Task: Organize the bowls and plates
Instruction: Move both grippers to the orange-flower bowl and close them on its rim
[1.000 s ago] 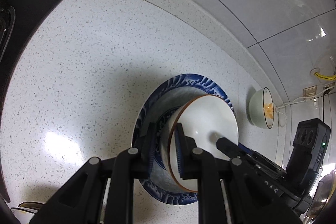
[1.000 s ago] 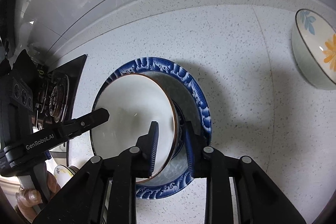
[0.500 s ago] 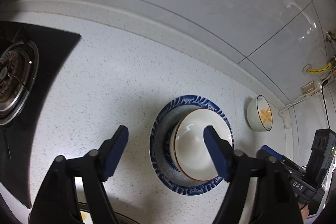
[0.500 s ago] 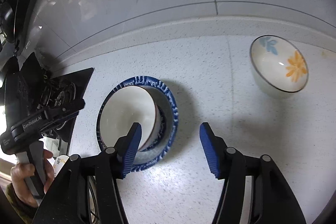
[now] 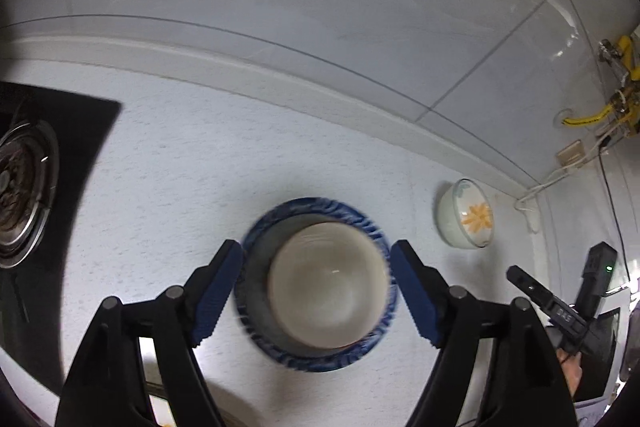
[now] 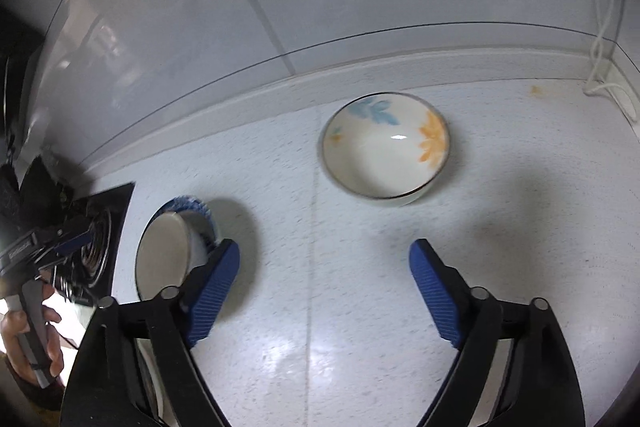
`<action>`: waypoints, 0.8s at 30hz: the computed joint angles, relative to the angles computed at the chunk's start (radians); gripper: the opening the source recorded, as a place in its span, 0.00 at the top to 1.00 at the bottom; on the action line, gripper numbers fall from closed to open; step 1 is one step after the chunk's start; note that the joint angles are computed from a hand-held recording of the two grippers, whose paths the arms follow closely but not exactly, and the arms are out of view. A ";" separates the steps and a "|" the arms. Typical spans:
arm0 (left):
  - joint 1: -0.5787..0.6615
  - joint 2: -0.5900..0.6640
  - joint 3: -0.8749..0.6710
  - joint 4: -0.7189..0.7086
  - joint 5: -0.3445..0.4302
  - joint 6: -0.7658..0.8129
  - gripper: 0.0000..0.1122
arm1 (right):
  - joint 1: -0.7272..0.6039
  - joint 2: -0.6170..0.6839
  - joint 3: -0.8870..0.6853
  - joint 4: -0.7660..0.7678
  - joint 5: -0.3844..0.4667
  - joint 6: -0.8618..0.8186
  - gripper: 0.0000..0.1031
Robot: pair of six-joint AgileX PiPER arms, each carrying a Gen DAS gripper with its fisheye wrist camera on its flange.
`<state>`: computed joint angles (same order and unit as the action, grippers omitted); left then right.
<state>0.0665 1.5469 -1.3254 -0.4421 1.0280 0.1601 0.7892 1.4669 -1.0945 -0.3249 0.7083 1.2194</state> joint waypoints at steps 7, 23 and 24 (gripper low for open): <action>-0.245 0.183 -0.203 0.047 -0.031 -0.124 0.32 | -0.227 -0.002 0.065 0.180 -0.110 -0.214 0.13; -0.439 0.763 -0.748 -0.035 0.066 -0.330 0.36 | -0.492 0.202 0.015 0.705 -0.193 -0.820 0.54; -0.442 0.791 -0.775 -0.042 0.077 -0.342 0.40 | -0.499 0.217 0.014 0.720 -0.195 -0.836 0.63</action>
